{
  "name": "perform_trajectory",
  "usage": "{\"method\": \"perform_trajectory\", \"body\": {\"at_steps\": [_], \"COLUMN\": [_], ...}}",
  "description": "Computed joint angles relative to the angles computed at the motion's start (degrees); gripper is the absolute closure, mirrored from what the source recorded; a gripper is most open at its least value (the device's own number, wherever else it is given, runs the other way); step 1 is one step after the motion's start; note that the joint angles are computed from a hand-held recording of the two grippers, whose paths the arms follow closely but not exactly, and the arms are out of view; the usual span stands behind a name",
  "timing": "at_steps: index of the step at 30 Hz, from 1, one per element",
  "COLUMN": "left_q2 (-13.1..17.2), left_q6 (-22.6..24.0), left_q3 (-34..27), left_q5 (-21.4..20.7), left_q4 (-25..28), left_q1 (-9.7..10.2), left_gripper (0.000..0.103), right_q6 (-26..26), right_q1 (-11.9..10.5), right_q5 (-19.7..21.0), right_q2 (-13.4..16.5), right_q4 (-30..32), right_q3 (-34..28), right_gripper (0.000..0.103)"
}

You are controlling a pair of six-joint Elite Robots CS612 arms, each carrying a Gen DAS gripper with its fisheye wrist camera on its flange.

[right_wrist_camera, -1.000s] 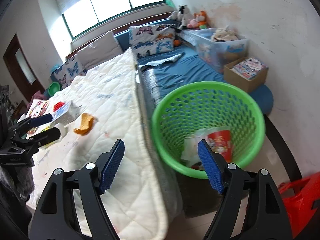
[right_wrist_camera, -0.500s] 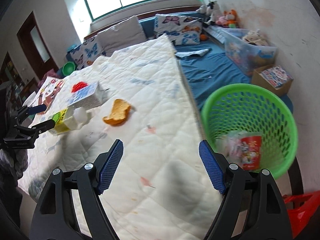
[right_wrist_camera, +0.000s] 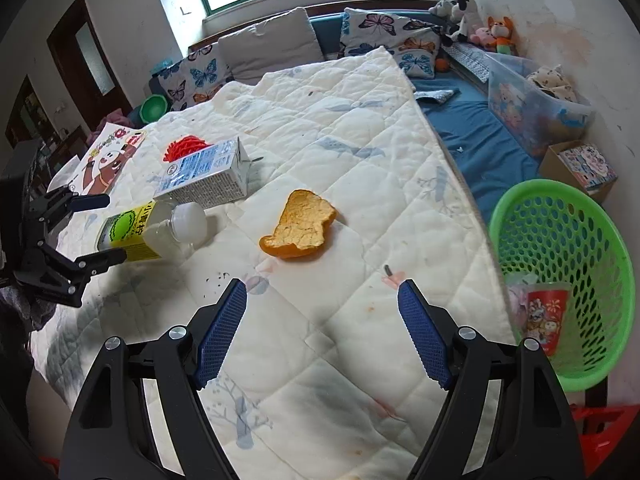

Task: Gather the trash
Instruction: 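Move both grippers back over the bed toward the orange peel and bottle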

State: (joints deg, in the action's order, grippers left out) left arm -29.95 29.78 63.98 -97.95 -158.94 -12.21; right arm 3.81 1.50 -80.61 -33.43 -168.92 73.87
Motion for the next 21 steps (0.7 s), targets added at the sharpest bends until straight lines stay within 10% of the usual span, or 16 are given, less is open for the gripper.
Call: {"method": "perform_trajectory", "body": {"at_steps": [21], "left_q2": [3.0], "left_q6": [6.2], "left_q3": [-4.9], "left_q5": [-1.8], "left_q4": [6.1], "left_q1": [0.26], "left_gripper": [0.022], "right_q6": [-2.8], "right_q1": [2.0], "right_q5": [-4.3], "right_q2": [7.9], "right_q4": [10.6], "right_q3": [-13.8], "right_gripper": [0.030]}}
